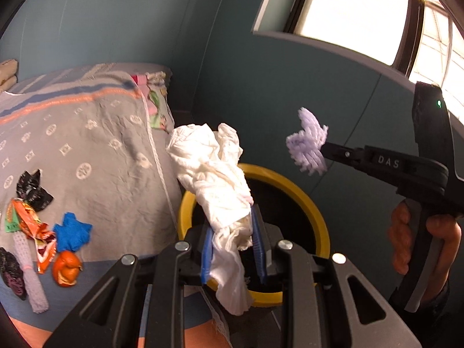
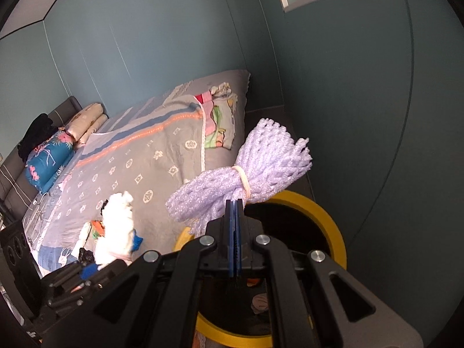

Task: Collect trash
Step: 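Open the right gripper over the bin while the left gripper releases the white tissue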

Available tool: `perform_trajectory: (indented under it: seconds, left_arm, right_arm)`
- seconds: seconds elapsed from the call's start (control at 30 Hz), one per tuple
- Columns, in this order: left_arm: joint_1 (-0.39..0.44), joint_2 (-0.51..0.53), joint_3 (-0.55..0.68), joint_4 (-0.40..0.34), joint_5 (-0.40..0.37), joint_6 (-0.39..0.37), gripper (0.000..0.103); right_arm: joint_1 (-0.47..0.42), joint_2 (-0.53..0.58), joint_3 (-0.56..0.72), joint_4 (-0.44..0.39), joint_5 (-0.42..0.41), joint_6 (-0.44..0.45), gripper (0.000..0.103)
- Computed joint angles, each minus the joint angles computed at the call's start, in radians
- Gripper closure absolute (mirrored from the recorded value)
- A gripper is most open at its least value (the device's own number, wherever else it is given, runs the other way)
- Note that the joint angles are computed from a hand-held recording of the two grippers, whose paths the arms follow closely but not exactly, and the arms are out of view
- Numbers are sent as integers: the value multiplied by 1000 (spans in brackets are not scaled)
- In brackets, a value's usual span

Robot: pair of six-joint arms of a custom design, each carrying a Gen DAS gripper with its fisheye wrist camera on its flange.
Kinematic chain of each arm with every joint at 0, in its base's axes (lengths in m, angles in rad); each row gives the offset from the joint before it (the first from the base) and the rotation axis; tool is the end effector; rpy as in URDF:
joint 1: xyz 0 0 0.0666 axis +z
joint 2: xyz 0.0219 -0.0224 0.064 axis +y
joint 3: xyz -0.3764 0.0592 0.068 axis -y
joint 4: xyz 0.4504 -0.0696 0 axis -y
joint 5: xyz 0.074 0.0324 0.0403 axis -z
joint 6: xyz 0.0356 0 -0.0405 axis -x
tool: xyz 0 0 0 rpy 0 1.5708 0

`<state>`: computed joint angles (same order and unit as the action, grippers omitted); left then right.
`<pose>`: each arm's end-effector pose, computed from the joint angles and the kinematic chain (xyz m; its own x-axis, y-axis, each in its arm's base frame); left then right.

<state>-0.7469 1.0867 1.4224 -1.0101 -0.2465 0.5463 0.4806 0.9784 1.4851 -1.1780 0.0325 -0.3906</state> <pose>0.3115 -0.2771 0.5759 -0.6611 -0.0745 -0.7466 0.2054 0.9391 -0.2756 0.3090 0.1593 0.6311 -0.6773 0.0760 -0.7317 -0.1964 0.9399 0.2794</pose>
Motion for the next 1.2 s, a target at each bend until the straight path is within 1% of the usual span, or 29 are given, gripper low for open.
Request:
perform_trajectory:
  seconds: [0.2, 0.4, 0.53, 0.63, 0.67, 0.73, 0.77, 0.83, 0.9, 0.93, 0.97, 1.03, 1.07, 1.2]
  left_arm:
    - [12, 24, -7, 21, 60, 10, 81]
    - [6, 30, -16, 27, 81, 5, 80]
    - [-4, 33, -10, 23, 68, 5, 78]
    - [-4, 28, -11, 30, 74, 9, 71]
    - [-5, 28, -9, 28, 69, 9, 69]
    - [-8, 22, -11, 27, 54, 15, 62]
    - [-8, 19, -14, 29, 53, 17, 61]
    - [-5, 13, -16, 29, 45, 27, 53]
    - [-1, 3, -21, 33, 45, 31, 50]
    - [-2, -1, -23, 31, 41, 31, 47]
    - [-2, -5, -24, 29, 33, 31, 46]
    - [0, -19, -31, 25, 18, 30, 45]
    - [1, -23, -33, 22, 12, 31, 45]
    - [20, -63, -53, 8, -9, 42, 41]
  right_arm:
    - [-23, 8, -36, 2, -32, -4, 101]
    - [-29, 1, -57, 8, -26, -10, 101]
    - [-24, -1, -57, 7, -12, -34, 101]
    - [-23, 8, -48, 5, 6, -47, 101]
    - [-28, 9, -48, 4, 3, -54, 101]
    - [-39, 12, -48, 0, -5, -60, 100]
    - [-41, 14, -49, -3, -4, -65, 100]
    - [-45, 18, -47, -9, -6, -65, 100]
    - [-52, 18, -47, -9, -15, -69, 99]
    - [-54, 19, -47, -8, -17, -69, 94]
    - [-51, 20, -47, -9, -11, -72, 90]
    - [-53, 19, -48, -6, -10, -74, 69]
    - [-53, 18, -49, -2, -10, -75, 67]
    - [-43, 26, -39, -8, -9, -76, 67]
